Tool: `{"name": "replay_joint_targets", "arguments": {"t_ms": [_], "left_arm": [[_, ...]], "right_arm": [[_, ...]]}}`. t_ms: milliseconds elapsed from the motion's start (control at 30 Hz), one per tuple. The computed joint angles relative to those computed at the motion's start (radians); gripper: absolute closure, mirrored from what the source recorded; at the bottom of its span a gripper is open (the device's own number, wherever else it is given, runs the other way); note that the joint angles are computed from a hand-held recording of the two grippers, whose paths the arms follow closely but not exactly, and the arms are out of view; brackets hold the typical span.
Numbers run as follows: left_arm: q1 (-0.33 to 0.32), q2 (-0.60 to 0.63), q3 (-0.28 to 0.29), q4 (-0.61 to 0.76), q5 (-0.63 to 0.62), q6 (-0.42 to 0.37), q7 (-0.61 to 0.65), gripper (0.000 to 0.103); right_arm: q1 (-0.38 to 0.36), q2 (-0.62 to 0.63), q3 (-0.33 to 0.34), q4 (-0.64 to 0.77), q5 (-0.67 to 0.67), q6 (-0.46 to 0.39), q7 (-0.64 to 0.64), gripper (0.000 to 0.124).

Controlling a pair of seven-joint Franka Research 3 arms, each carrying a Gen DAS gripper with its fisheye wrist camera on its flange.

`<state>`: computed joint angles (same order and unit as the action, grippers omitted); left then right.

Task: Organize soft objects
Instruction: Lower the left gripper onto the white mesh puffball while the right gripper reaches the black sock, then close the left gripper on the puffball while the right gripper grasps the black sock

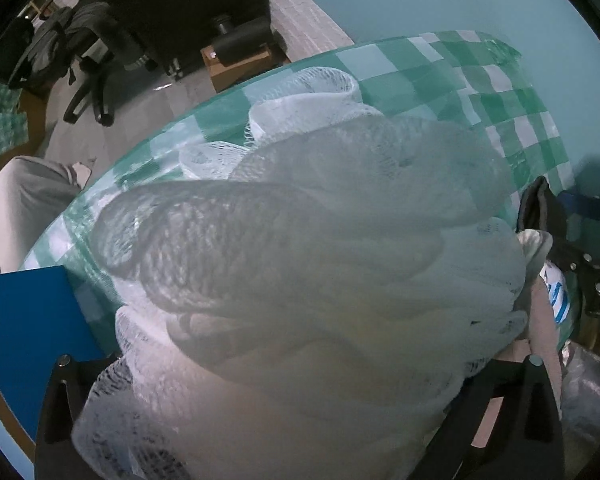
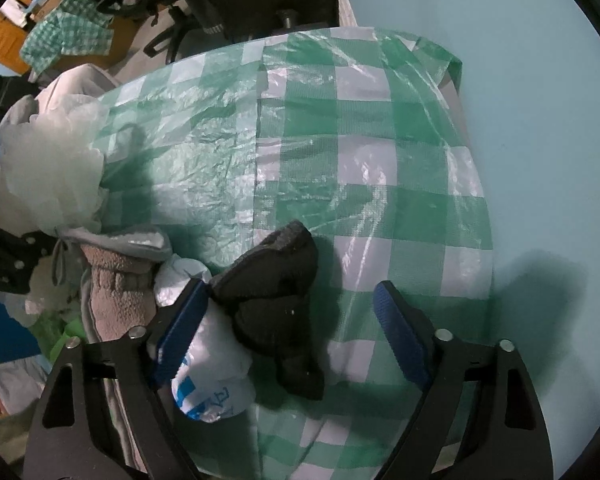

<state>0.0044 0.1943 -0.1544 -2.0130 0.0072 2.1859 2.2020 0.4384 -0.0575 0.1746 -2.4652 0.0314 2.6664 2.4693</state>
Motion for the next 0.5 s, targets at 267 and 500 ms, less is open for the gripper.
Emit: {"name": "replay_joint_targets", "arguments": {"t_ms": [267,500], "left_arm": [[0.004,-0.029,-0.002,-0.025,-0.031,0.020,0.040,0.029],[0.004,-0.068,0.004,-0.061,-0.051,0.066,0.062,0.037]], "right_arm": [[0.016,0.032,-0.006,0.023,0.126,0.031,-0.101,0.090],[0.011,0.020,-0.004,0.052,0.007,-0.021,-0.031,0.092]]}}
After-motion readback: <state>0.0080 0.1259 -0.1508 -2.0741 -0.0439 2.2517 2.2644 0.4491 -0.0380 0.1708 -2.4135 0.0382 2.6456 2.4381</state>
